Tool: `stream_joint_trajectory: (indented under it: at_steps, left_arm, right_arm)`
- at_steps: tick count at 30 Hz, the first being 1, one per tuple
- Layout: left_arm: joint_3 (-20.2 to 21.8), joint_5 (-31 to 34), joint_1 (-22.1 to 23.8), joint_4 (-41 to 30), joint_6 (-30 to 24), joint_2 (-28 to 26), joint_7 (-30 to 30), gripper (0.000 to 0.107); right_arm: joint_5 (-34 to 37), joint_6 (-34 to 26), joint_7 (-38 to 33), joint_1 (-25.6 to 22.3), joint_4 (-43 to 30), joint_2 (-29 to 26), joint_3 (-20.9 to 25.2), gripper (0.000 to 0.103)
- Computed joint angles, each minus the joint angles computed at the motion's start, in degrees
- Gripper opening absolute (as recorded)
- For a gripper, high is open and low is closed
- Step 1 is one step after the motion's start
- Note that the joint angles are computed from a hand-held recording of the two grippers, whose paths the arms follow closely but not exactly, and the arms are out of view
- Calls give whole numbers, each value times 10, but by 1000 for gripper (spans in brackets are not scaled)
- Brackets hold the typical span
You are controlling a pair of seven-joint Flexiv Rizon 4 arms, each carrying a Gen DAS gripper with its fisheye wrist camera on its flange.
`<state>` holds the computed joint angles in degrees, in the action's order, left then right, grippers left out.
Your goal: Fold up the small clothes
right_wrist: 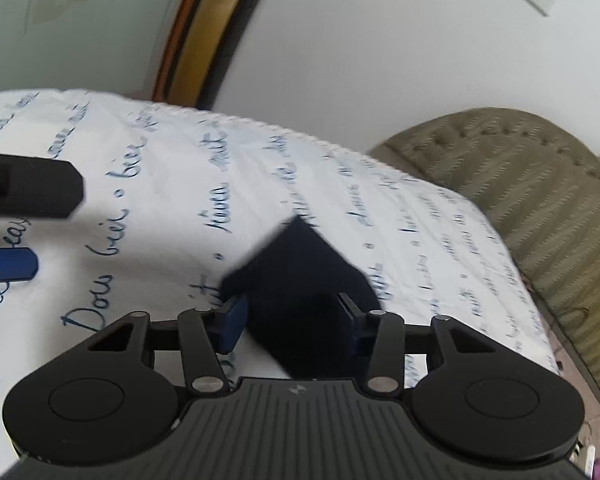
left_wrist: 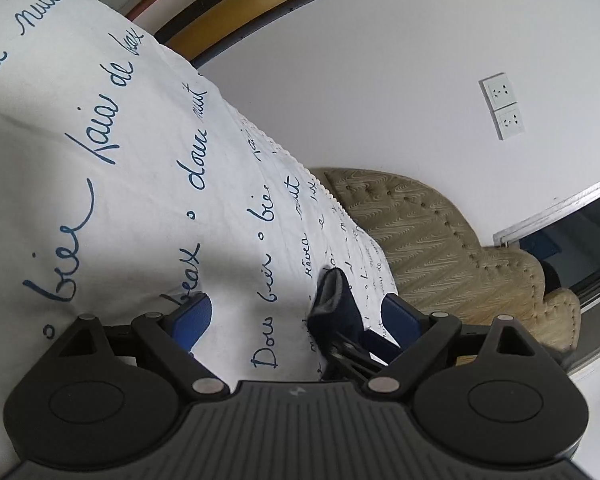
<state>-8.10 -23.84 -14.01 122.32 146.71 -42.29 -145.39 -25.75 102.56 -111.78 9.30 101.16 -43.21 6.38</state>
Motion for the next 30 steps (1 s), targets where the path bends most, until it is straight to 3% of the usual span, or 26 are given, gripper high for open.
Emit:
stream_joint_trajectory:
  at_steps: [6,11,14,17,18,19,21,25,27,30]
  left_arm:
    - [2,-5,-4,-16,-10,-5,12,94]
    - [2,-6,-3,-14,-4,-7,11,94]
    - [4,-16,-9,-16,-9,-6,22,94]
    - [3,-18,-8,-17,-7,-7,21,94]
    - [3,-17,-8,-18,-6,-8,22,94]
    - [5,-21,-12,-19,-8,-8,29,94]
    - [6,-26,-14,-20,-11,-8,36,94]
    - [3,-17,-10,-22,-6,-10,36,98]
    - [0,0,-2,-24,-6,-10,32,101]
    - [-9,57,22,-32,-1,-15,18,101]
  right_arm:
    - [-22,-18,-16,-40,3,-4,56,52]
    - [-2,24,-22,15,3,-12,-13,53]
    - [5,41,-21,29,-10,-27,-27,53]
    - [3,50,-13,18,-21,-39,-13,53]
    - [7,36,-5,18,-25,-39,-11,44]
    - [-1,16,8,1,-30,-38,9,28]
    - [9,8,29,-7,-36,-39,21,17]
    - [36,19,86,-49,-45,-35,71,14]
    - [38,9,135,-104,-48,-31,134,15]
    - [28,52,185,-195,-20,-24,226,15]
